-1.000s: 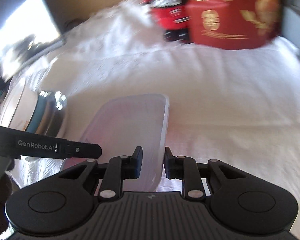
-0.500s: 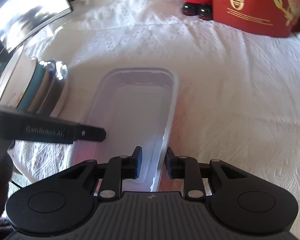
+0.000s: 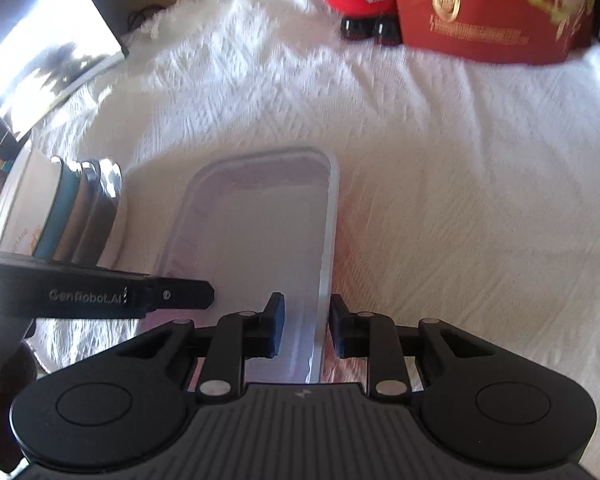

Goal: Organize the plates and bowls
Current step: 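Lift the rectangular tray with both tools and carry it toward the bowl stack, then lower the rectangular tray onto the white bowl atop the stack with both tools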

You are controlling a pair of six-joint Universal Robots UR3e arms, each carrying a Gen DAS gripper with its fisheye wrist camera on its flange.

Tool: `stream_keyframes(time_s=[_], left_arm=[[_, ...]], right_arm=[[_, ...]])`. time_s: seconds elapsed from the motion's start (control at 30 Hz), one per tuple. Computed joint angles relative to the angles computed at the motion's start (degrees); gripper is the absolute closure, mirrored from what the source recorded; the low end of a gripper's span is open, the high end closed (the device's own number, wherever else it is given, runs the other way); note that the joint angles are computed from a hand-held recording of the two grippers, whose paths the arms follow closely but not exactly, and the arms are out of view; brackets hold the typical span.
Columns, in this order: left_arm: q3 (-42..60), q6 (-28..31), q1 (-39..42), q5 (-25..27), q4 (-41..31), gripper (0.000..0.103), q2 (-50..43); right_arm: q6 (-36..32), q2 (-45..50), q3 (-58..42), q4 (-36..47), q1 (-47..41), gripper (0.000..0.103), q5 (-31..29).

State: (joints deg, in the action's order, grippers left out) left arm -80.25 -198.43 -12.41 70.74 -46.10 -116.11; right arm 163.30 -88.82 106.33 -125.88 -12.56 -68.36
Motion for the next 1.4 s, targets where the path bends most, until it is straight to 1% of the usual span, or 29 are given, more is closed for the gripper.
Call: stream_keyframes(time_s=[0.13, 0.2, 0.3, 0.37, 0.47, 0.57, 0.67, 0.77, 0.8, 0.83, 0.97, 1.07, 1.23, 1.33, 1.4], left_arm=[[0.0, 3.7, 2.1, -1.8, -0.3, 0.081, 5.2], [-0.4, 6.0, 4.3, -3.6, -1.3, 0.081, 8.7], [-1.7, 9.1, 9.7, -7.6, -4.5, 0.081, 14.9], [-3.7, 11.6, 14.1, -10.2, -6.1, 0.082, 19.2], [-7.2, 16.3, 20.9, -13.2, -9.9, 0.082, 25.7], [-10.0, 21.3, 28.3, -16.7, -15.3, 0.082, 31.0], [-13.8, 26.2, 35.6, -20.4, -19.5, 0.082, 36.1], [-17.0, 32.1, 43.2, -23.5, -26.3, 0.083, 40.7], [-16.7, 34.0, 44.9, -23.3, -29.4, 0.083, 41.1], [-17.6, 35.1, 46.4, -23.7, -30.6, 0.083, 41.7], [-21.0, 36.8, 49.2, -23.8, -31.1, 0.083, 41.6], [-22.4, 38.6, 50.3, -23.7, -32.7, 0.083, 40.8], [-21.0, 38.8, 49.9, -23.5, -33.2, 0.083, 36.0], [-19.3, 37.9, 49.9, -23.3, -34.1, 0.083, 33.8], [-19.1, 37.9, 50.0, -23.2, -34.4, 0.083, 33.9]], right_arm=[[3.5, -4.2, -0.7, -1.1, -0.7, 0.078, 1.3], [5.6, -7.0, -1.2, -1.9, -0.7, 0.078, 2.2], [9.5, -10.3, -3.4, -2.9, 0.9, 0.078, 2.7], [12.0, -10.4, -6.1, -3.5, 3.1, 0.078, 2.9], [16.3, -7.4, -11.8, -4.7, 8.4, 0.078, 2.3], [20.7, -2.3, -18.3, -6.0, 15.0, 0.077, 0.3], [22.8, 3.7, -25.3, -7.5, 23.2, 0.077, -4.4], [24.1, 9.3, -32.1, -6.6, 29.0, 0.076, -7.2], [24.4, 10.9, -33.9, -6.0, 30.5, 0.076, -7.9], [24.8, 12.2, -35.7, -5.1, 31.8, 0.076, -8.4], [26.2, 17.8, -41.7, -1.8, 35.8, 0.076, -10.3], [27.1, 19.5, -42.5, -1.1, 37.5, 0.076, -11.4], [28.5, 20.6, -41.9, -0.5, 38.8, 0.076, -12.4], [29.4, 21.5, -42.9, 0.6, 38.2, 0.076, -11.1], [30.2, 22.2, -43.7, 1.4, 37.6, 0.076, -10.0]])
